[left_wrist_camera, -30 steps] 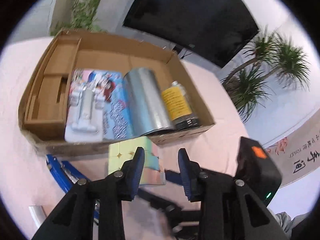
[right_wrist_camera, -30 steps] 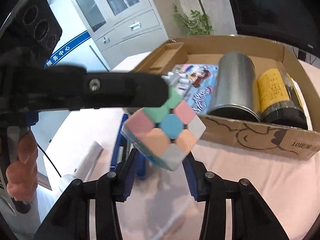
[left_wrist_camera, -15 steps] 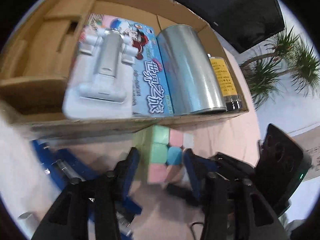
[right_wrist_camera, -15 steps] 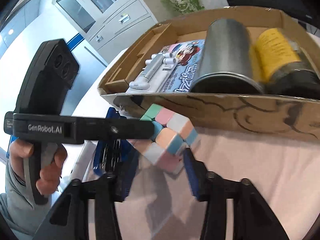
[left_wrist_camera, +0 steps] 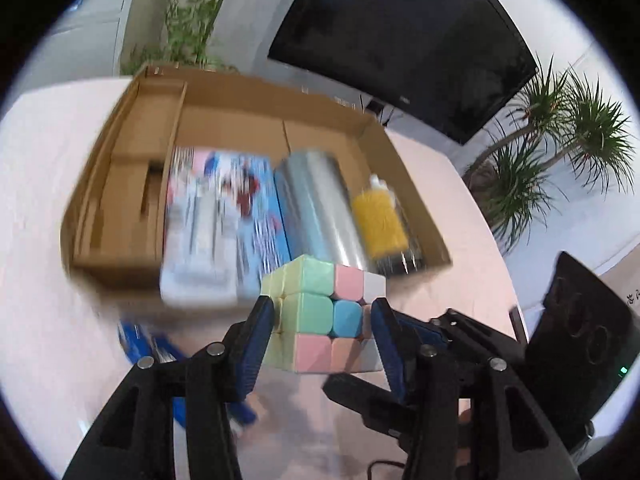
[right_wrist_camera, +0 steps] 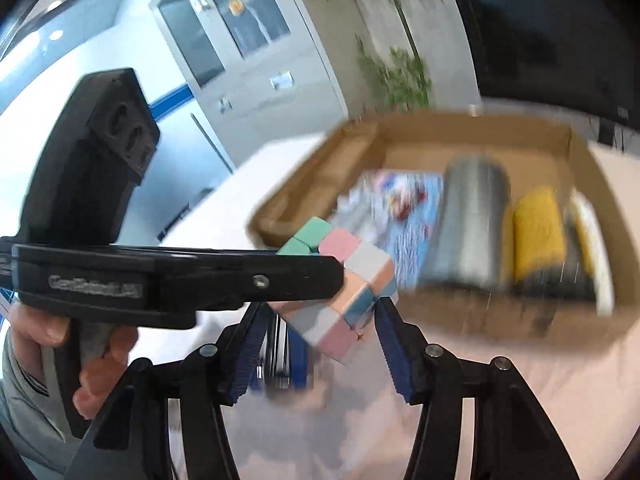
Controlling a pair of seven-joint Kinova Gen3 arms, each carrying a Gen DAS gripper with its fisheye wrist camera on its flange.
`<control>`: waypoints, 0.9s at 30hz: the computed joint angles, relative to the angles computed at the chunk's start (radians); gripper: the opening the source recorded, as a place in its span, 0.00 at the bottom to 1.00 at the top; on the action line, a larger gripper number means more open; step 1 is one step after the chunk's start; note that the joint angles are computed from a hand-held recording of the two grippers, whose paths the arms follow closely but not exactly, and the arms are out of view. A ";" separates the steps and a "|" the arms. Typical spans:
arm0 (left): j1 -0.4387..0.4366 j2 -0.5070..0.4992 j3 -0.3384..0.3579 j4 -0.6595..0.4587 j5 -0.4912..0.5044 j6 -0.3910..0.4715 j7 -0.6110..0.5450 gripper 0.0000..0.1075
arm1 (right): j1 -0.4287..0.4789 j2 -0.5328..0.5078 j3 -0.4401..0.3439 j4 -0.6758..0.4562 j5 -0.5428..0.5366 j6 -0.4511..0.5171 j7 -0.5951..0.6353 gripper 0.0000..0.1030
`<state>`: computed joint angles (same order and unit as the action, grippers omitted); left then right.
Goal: Organize rigid objects
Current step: 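Place the Rubik's cube in the box beside the phone stand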
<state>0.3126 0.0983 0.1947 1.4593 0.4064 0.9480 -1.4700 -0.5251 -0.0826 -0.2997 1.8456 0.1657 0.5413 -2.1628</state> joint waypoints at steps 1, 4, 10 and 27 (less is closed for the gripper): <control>-0.015 0.022 -0.003 -0.021 0.028 0.005 -0.022 0.46 | 0.016 0.011 -0.004 -0.029 -0.002 0.011 0.035 0.52; -0.042 0.124 -0.011 -0.119 0.062 0.057 -0.035 0.46 | 0.144 0.076 -0.058 -0.113 -0.059 0.038 0.157 0.52; -0.041 0.230 -0.025 -0.193 0.069 0.138 -0.028 0.45 | 0.275 0.209 -0.078 -0.209 -0.268 0.118 0.388 0.49; 0.002 0.512 0.004 -0.670 -0.226 0.434 -0.008 0.27 | 0.074 0.318 0.151 -0.417 -0.186 0.269 0.376 0.44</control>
<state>0.3148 0.6102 0.1984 0.7890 0.1802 1.3818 -1.4784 -0.4514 0.2351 -0.1482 1.4284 -0.0204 0.8098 -1.7868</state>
